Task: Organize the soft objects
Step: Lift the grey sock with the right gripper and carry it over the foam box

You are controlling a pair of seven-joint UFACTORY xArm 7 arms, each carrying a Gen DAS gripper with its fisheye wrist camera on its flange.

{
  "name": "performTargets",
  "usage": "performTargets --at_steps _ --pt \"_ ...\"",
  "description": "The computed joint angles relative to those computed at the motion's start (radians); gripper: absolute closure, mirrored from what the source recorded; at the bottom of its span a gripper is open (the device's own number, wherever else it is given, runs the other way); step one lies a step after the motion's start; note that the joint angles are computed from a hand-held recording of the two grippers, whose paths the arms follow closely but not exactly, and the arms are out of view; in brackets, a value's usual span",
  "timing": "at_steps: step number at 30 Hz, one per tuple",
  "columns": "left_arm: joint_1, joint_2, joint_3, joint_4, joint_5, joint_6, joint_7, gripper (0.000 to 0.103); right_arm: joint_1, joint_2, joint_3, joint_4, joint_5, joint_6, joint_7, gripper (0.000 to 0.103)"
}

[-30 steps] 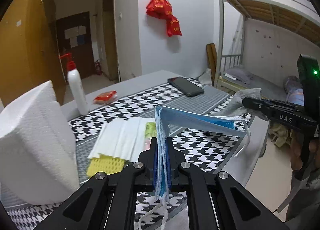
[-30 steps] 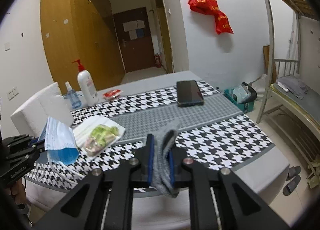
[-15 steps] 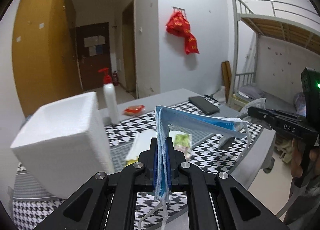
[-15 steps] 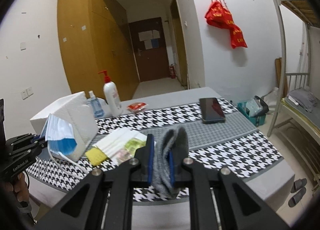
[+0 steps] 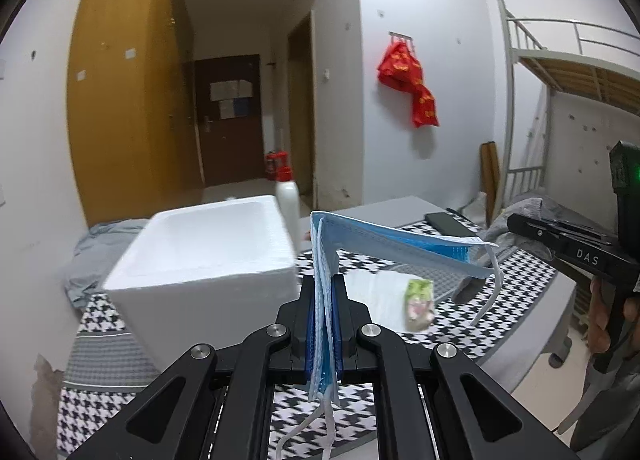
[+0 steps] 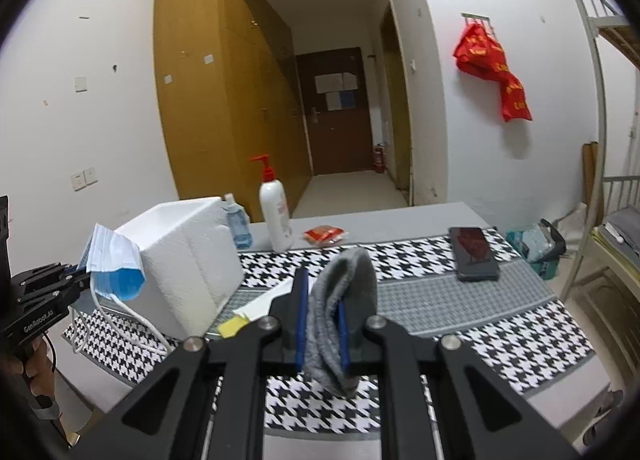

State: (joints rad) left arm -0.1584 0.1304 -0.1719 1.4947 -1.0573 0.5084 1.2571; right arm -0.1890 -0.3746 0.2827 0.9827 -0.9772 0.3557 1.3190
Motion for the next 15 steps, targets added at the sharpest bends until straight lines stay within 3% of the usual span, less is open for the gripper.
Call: performTargets --at_steps 15 --pt "0.036 -0.003 0.02 0.011 0.013 -0.068 -0.044 0.095 0.101 0.181 -0.048 0.197 -0.078 -0.057 -0.049 0.087"
